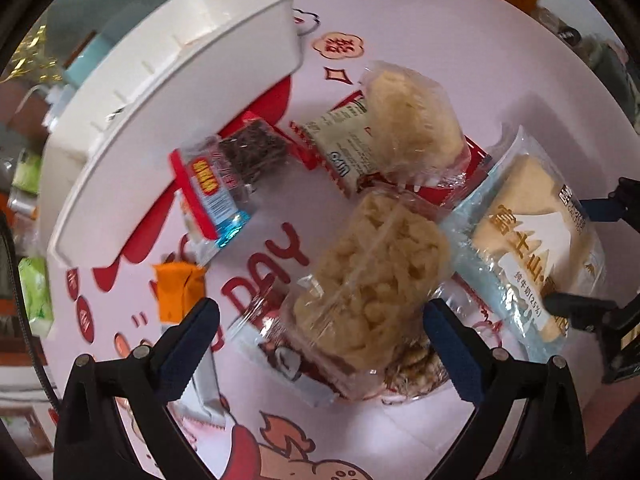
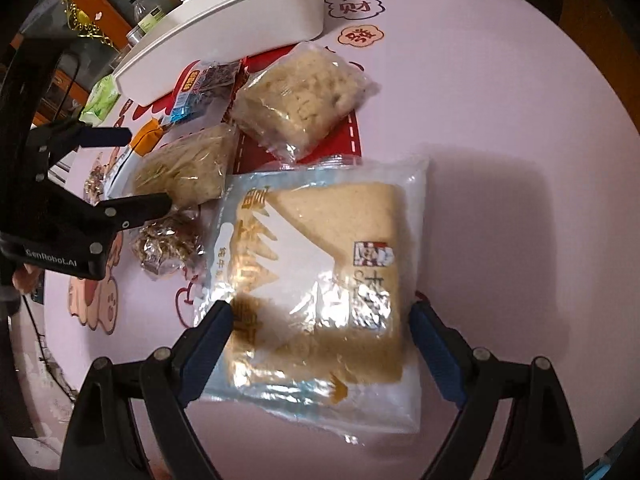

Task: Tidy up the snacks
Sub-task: 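Move both tools back over the remaining snacks, then grasp the clear puffed-snack bag with the left tool while the right tool grasps the large bread loaf bag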

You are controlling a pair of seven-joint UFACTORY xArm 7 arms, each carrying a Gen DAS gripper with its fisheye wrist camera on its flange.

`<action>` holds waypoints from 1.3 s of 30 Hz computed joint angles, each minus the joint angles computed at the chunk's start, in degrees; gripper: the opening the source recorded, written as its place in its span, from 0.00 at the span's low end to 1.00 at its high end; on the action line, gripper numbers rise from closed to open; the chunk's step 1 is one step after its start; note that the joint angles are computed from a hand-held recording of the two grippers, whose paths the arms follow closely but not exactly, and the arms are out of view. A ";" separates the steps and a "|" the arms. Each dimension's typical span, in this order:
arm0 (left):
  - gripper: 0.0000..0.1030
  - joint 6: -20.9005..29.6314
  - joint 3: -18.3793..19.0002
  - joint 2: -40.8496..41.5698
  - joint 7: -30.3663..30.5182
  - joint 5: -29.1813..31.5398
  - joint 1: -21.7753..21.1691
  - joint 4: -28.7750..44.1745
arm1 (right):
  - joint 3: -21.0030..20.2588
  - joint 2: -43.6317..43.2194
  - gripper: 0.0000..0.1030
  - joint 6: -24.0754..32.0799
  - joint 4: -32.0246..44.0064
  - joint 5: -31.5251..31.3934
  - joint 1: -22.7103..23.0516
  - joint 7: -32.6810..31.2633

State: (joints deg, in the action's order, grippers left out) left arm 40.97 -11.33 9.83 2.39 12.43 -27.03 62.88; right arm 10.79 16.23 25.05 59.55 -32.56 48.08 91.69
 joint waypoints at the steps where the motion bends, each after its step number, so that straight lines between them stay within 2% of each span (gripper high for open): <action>1: 0.99 0.65 -0.04 1.02 0.58 0.12 -0.05 1.17 | -0.18 0.53 0.94 0.43 0.73 -0.40 0.24 0.17; 3: 0.99 1.47 -0.12 2.74 1.46 0.10 -0.33 3.09 | -0.26 1.58 1.00 1.33 2.00 -0.24 0.46 0.08; 8: 0.99 4.64 0.03 7.06 3.64 -1.31 -0.80 8.01 | -0.28 5.47 1.00 10.23 9.04 -0.08 2.34 -2.84; 16: 0.98 7.42 0.89 13.13 2.82 -2.58 -1.94 14.05 | -0.59 10.34 1.00 20.22 17.55 1.87 4.38 -5.55; 19: 0.90 8.23 0.37 14.28 4.26 -5.42 -1.13 15.88 | -1.15 10.68 1.00 21.35 18.24 1.59 5.33 -4.52; 20: 0.79 8.74 -0.19 14.51 5.74 -7.54 -0.24 16.45 | -1.37 10.52 1.00 20.95 17.89 1.42 5.41 -3.58; 21: 0.69 7.97 -0.04 14.07 5.59 -7.72 -0.42 15.78 | -1.51 10.00 0.99 20.33 16.93 1.12 5.49 -2.60; 24: 0.65 6.27 0.88 11.81 3.02 -6.74 -1.28 12.57 | -1.61 8.87 0.91 19.84 15.64 0.27 5.52 -0.79; 27: 0.61 4.03 1.16 9.88 0.13 -6.56 -1.27 9.94 | -1.12 7.19 0.89 17.14 13.07 0.05 4.44 -0.17; 31: 0.60 0.35 1.10 4.68 -3.52 -8.18 0.14 4.27 | -0.43 4.50 0.88 14.37 9.70 0.52 3.30 1.66; 33: 0.60 -1.06 0.82 1.23 -4.83 -11.08 1.59 1.22 | -0.10 3.09 0.88 13.89 8.42 0.33 3.12 3.00; 37: 0.60 -3.17 0.59 -6.72 -6.51 -16.88 3.94 -5.44 | 0.92 1.02 0.87 14.00 7.41 -0.72 3.14 5.34; 39: 0.60 -3.33 0.73 -10.96 -8.95 -17.68 4.52 -8.84 | 1.49 0.62 0.87 15.68 8.42 -1.64 3.90 6.99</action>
